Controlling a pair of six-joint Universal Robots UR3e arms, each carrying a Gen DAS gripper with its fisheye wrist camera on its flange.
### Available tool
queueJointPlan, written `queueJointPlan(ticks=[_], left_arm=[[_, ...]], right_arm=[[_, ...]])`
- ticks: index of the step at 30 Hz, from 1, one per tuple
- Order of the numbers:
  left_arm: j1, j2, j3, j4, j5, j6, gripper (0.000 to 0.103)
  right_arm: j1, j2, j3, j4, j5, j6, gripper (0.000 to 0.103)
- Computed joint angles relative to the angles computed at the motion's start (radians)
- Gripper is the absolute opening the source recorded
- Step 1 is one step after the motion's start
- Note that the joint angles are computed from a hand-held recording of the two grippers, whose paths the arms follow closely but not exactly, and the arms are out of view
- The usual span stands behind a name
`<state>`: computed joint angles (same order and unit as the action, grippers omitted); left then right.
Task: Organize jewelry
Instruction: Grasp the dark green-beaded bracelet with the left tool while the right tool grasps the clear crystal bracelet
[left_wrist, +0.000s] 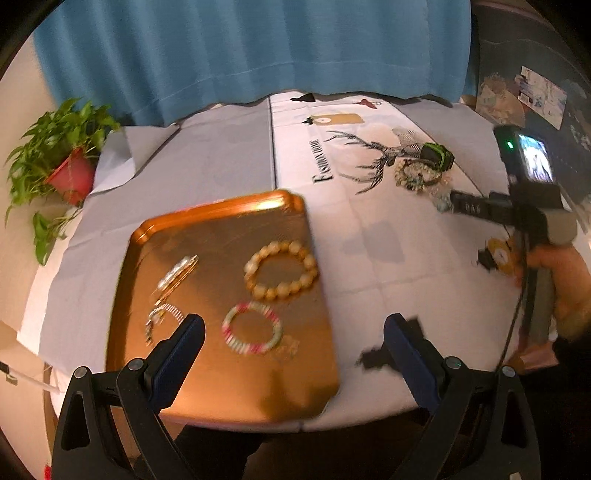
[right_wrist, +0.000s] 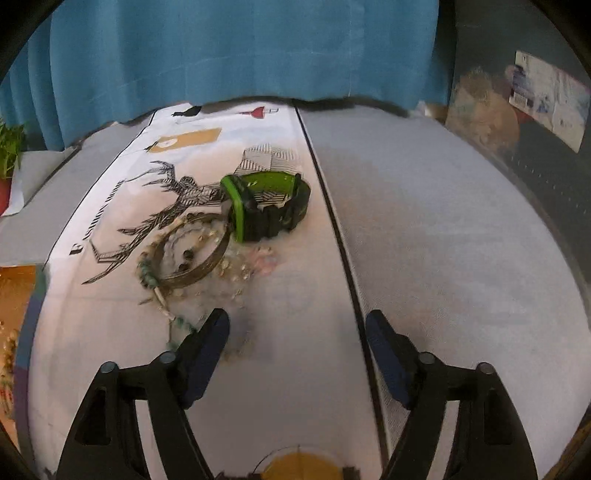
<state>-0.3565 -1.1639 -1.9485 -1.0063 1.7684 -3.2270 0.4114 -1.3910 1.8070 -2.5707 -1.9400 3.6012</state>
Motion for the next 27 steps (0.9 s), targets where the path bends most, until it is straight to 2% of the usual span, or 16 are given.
queueJointPlan(ticks=[4,8,12,16,19,23,25,27], left_arm=[[-0.031,-0.146,0.078,0.083,-0.006,-0.03,0.096],[-0.061,-0.333,0.202,0.163,-0.049,-0.063,0.096],[-0.095,-0.543,0.391,0.175,-0.1,-0.097,0.096],[-0.135,-0.781,0.663,0.077,-0.127,-0.128,0.096],[-0.153,-0.94,0.869,-0.033,-0.113,-0.161,0.096],[-0.155,-1.054,1.008,-0.123,-0.102,-0.19,0.097],[-0.146,-1.058,0.989,-0.094,-0.111,-0.208,0.1],[-0.158,-1.082,1.036,-0.141,-0.071,-0.21,0.099]], right_arm=[[0.009,-0.111,0.109,0.076,-0.111,0.096,0.08],[-0.05,-0.229,0.269,-0.013,-0.049,0.1,0.085],[-0.073,-0.264,0.323,-0.064,-0.017,0.067,0.086],[-0.079,-0.277,0.337,-0.071,-0.008,0.061,0.087],[-0.085,-0.276,0.34,-0.08,0.004,0.043,0.089],[-0.089,-0.274,0.336,-0.079,0.014,0.03,0.09],[-0.091,-0.274,0.334,-0.075,0.017,0.028,0.091],[-0.093,-0.272,0.329,-0.07,0.02,0.026,0.092]])
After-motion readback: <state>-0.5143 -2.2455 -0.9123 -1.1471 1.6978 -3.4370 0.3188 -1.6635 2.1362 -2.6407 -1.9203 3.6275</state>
